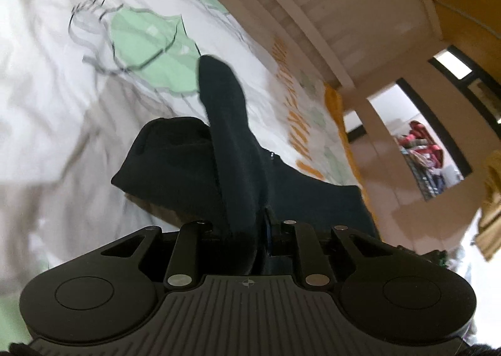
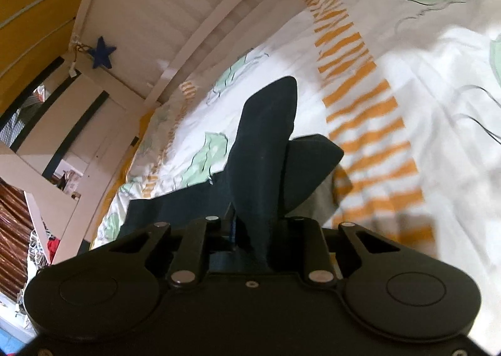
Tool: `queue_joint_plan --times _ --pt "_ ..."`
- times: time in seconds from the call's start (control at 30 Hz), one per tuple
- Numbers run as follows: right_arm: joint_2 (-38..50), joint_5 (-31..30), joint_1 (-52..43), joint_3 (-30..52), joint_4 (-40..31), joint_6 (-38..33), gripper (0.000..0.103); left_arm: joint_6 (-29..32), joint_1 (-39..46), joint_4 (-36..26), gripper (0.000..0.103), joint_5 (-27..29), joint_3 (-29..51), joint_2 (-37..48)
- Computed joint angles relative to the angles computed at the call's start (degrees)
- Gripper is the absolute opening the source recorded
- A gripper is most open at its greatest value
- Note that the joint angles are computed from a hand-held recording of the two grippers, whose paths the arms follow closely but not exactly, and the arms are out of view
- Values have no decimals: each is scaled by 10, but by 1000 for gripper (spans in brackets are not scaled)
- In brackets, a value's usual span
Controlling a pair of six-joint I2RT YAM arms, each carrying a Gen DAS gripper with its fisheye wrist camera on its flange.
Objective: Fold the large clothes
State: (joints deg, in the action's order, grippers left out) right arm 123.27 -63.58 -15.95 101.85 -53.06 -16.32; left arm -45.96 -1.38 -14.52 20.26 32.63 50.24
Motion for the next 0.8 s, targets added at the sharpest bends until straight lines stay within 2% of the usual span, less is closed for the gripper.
queue_joint_plan --times 0.17,0.23,0.27,0.3,0.33,0.43,0.5,0.57,0.7,0.8 --pt "-6 23 -56 21 -189 -151 30 -36 -32 -93 19 16 -35 -126" --pt "-3 50 -70 29 -233 -184 31 -11 -74 -138 21 -31 -38 -154" --pt "-10 72 -74 21 -229 -190 33 5 -101 -157 24 -67 -34 -148" --pt "-26 103 -73 -4 -197 -187 35 15 -131 -176 27 -112 -31 -133" --pt "-35 128 -69 -24 -166 -183 41 22 -153 -184 29 -149 -30 -112" --pt "-39 181 -46 -68 -79 -143 60 18 -159 -140 38 -177 -53 -74" --pt "-36 196 -31 -84 -38 -119 65 19 -136 -108 47 -160 -59 -50" --pt "-26 195 -19 -84 -9 -102 75 24 -102 -75 48 -130 -67 -32" --pt "-19 177 -13 -90 20 -87 81 -2 -53 10 55 -97 -82 9" --pt "-25 159 -21 -106 31 -92 85 -35 -55 78 56 -114 -87 51"
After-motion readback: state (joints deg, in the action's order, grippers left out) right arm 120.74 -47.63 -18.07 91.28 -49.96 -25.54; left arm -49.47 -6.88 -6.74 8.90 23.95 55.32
